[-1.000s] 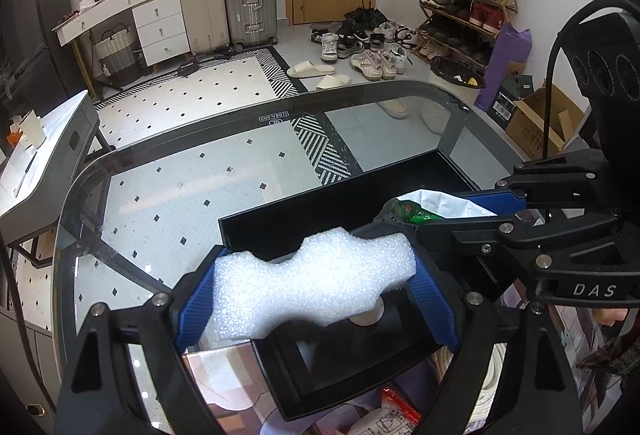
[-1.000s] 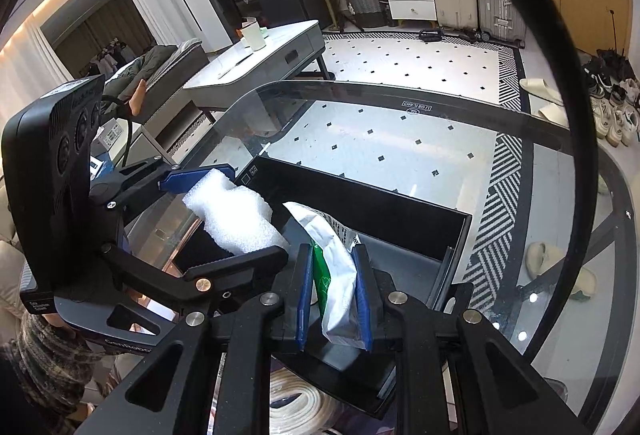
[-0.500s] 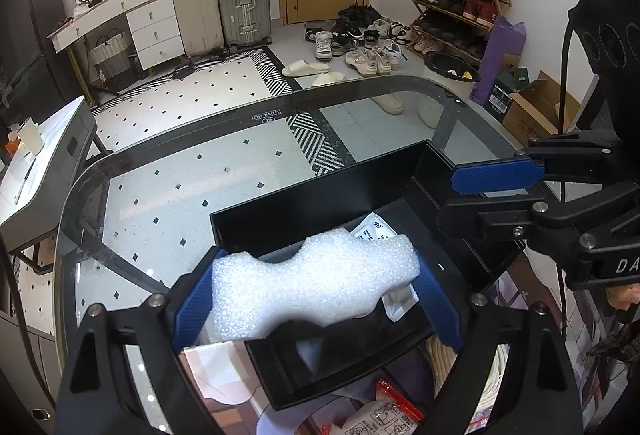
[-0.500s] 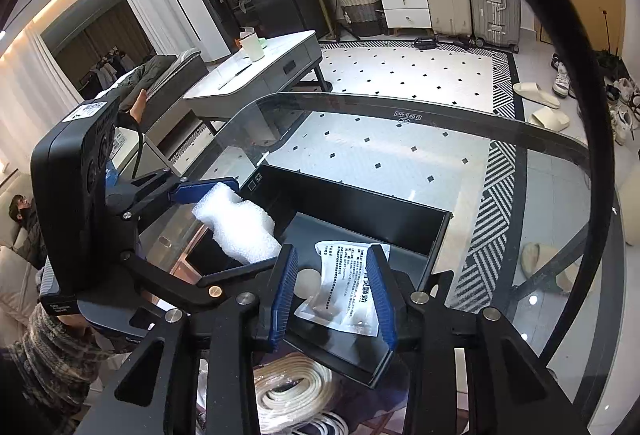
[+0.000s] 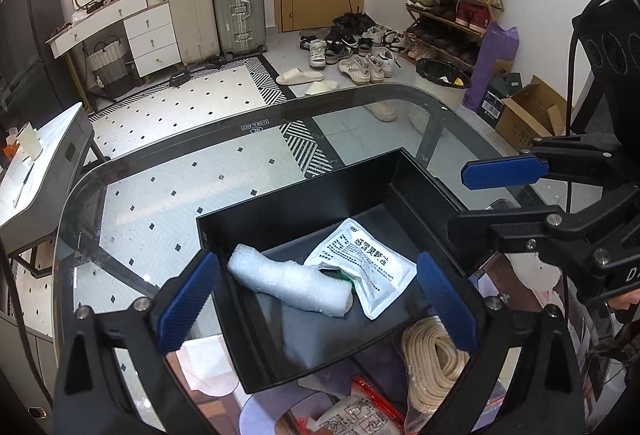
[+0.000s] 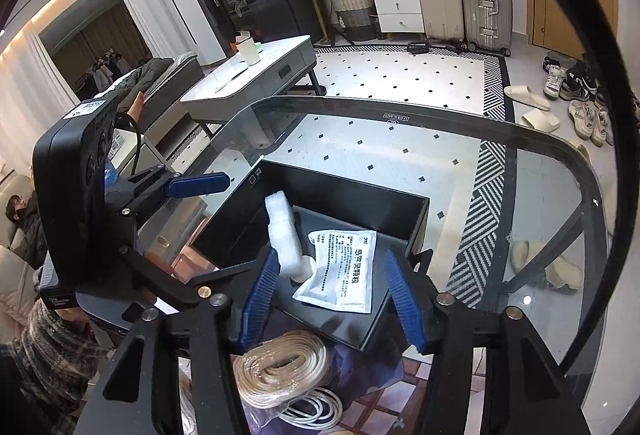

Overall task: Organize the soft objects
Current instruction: 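Withdraw both open tools from the box back over the pile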

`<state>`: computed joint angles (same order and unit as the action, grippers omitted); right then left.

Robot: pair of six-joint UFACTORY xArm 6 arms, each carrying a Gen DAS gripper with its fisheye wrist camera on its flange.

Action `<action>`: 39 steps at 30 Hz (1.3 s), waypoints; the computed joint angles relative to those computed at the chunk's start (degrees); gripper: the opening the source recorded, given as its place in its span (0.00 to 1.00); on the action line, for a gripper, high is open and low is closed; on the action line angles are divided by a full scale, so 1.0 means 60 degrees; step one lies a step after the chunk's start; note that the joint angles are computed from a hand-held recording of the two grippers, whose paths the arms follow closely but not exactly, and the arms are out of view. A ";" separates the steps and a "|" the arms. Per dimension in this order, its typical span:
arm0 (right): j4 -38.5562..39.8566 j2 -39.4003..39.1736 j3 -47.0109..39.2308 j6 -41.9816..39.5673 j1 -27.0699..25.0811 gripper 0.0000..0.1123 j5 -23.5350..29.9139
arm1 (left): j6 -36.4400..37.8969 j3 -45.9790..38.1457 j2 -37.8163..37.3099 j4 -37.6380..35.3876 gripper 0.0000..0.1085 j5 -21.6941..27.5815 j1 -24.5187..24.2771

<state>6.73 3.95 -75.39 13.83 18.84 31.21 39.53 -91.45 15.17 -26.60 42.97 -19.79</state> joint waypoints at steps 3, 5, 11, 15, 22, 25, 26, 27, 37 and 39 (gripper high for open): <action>-0.0079 -0.0156 0.0160 0.0099 0.0051 0.70 -0.0068 | 0.0053 0.0169 -0.0185 -0.0058 0.93 0.0008 0.0023; -0.0090 -0.0241 0.0237 0.0147 0.0092 0.75 -0.0117 | 0.0060 0.0322 -0.0332 -0.0079 0.95 -0.0034 0.0039; -0.0499 -0.0641 0.0577 0.0600 0.0232 0.79 -0.0210 | 0.0029 0.0747 -0.0768 -0.0152 0.95 0.0017 0.0111; -0.0741 -0.0916 0.0824 0.0838 0.0324 0.87 -0.0235 | 0.0129 0.1114 -0.1082 -0.0240 0.95 -0.0128 0.0130; -0.1284 -0.1248 0.1250 0.1401 0.0515 0.88 -0.0244 | 0.0312 0.1742 -0.1602 -0.0243 0.95 -0.0218 0.0167; -0.1256 -0.1399 0.1482 0.1528 0.0559 0.89 -0.0323 | 0.0349 0.1994 -0.1805 -0.0258 0.95 -0.0247 0.0219; -0.1285 -0.1443 0.1531 0.1589 0.0575 0.89 -0.0315 | 0.0357 0.2062 -0.1864 -0.0252 0.95 -0.0250 0.0238; -0.1296 -0.1470 0.1564 0.1632 0.0583 0.89 -0.0313 | 0.0364 0.2132 -0.1930 -0.0245 0.95 -0.0247 0.0253; -0.1484 -0.1698 0.1947 0.2290 0.0718 0.89 -0.0191 | 0.0354 0.2893 -0.2498 0.0064 0.95 -0.0259 0.0495; -0.1458 -0.1713 0.2001 0.2400 0.0738 0.89 -0.0184 | 0.0282 0.3030 -0.2589 0.0088 0.95 -0.0225 0.0531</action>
<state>-2.02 -6.33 -63.38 28.23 23.28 30.11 41.22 -73.27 -0.37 -26.07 41.63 -16.61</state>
